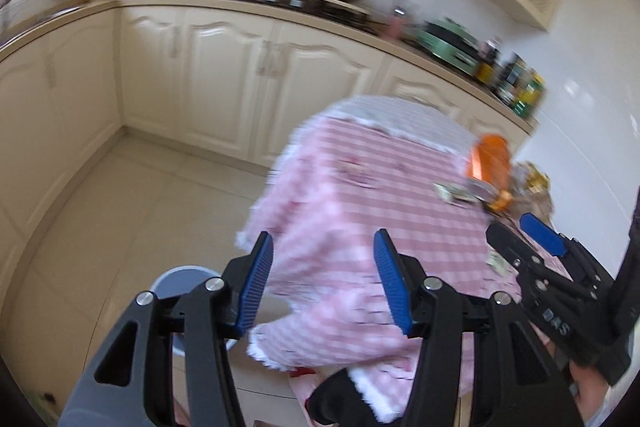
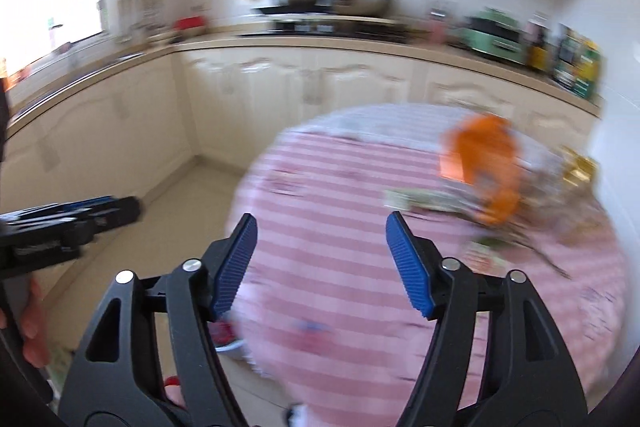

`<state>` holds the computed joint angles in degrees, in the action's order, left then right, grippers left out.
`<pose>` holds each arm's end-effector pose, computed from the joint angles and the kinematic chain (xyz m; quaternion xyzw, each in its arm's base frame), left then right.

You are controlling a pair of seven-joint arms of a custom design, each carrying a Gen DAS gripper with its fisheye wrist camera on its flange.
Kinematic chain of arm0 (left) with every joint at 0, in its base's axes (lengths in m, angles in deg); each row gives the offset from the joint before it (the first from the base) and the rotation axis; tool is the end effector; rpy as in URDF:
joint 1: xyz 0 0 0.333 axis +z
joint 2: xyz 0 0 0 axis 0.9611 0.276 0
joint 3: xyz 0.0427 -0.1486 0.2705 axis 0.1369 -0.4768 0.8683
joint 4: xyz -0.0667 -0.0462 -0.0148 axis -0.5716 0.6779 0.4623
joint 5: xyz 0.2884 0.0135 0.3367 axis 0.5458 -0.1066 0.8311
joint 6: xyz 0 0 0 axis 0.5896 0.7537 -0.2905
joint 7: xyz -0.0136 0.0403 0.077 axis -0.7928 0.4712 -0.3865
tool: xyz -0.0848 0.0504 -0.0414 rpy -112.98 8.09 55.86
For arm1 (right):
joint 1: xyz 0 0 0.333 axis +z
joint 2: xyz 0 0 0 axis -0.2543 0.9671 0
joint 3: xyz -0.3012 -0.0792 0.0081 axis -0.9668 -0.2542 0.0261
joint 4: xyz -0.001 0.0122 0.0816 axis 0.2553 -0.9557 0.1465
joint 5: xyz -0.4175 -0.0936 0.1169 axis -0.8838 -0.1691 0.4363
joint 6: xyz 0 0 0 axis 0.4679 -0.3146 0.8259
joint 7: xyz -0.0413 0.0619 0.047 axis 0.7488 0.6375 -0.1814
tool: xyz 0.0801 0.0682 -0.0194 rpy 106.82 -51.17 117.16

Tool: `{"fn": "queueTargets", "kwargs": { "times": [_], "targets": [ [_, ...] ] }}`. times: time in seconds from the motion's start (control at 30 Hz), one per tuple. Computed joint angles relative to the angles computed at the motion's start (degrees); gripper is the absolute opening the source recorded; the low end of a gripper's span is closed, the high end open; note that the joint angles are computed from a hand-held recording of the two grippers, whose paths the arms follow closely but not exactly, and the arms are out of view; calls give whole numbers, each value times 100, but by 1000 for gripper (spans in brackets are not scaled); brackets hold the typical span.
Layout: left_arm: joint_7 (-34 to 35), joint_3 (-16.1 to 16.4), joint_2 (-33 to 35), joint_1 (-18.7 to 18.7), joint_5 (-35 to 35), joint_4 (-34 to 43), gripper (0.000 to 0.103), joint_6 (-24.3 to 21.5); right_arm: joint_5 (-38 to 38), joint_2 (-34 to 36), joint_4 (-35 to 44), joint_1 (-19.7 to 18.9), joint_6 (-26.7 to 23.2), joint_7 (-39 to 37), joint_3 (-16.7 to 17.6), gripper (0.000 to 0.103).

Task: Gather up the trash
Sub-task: 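Move both tools back over the table, then grasp the red-white sauce packet with the right tool while the left tool grasps a green snack wrapper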

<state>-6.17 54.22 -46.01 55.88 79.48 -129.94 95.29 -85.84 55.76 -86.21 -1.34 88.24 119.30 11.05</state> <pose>0.4501 -0.3239 0.7938 -0.5487 0.7222 -0.4047 0.1165 0.3678 0.2795 0.7801 -0.5730 0.6761 -0.3554 0.2971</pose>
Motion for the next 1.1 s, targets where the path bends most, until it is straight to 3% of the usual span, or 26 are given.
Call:
{"fn": "queueTargets", "kwargs": {
  "times": [0.17, 0.53, 0.57, 0.6, 0.73, 0.97, 1.07, 1.1],
  "targets": [
    [226, -249, 721, -268, 12, 811, 53, -401, 522, -297, -386, -67, -777, 14, -367, 74],
    [385, -451, 2025, -720, 604, 2307, 53, -1143, 908, -219, -585, -120, -560, -84, -597, 74],
    [393, -445, 2086, -748, 674, 2386, 54, -1191, 902, -234, -604, -119, -550, -114, -598, 71],
    [374, -441, 2150, -778, 736, 2456, 56, -1225, 852, -233, -577, -147, -611, -121, -561, 59],
    [337, -426, 2325, -847, 719, 2647, 56, -1289, 879, -472, -783, -112, -549, -344, -663, 35],
    [317, -426, 2810, -1072, 892, 3220, 56, -1486, 1322, -1060, -1317, -25, 9, -740, -859, 19],
    [365, -416, 3055, -1189, 963, 3513, 56, -1558, 1344, -1330, -1449, -124, 255, -791, -811, 17],
    [377, -407, 3128, -1224, 982, 3607, 62, -1590, 1337, -1393, -1460, -174, 330, -802, -789, 17]
  ]
}}
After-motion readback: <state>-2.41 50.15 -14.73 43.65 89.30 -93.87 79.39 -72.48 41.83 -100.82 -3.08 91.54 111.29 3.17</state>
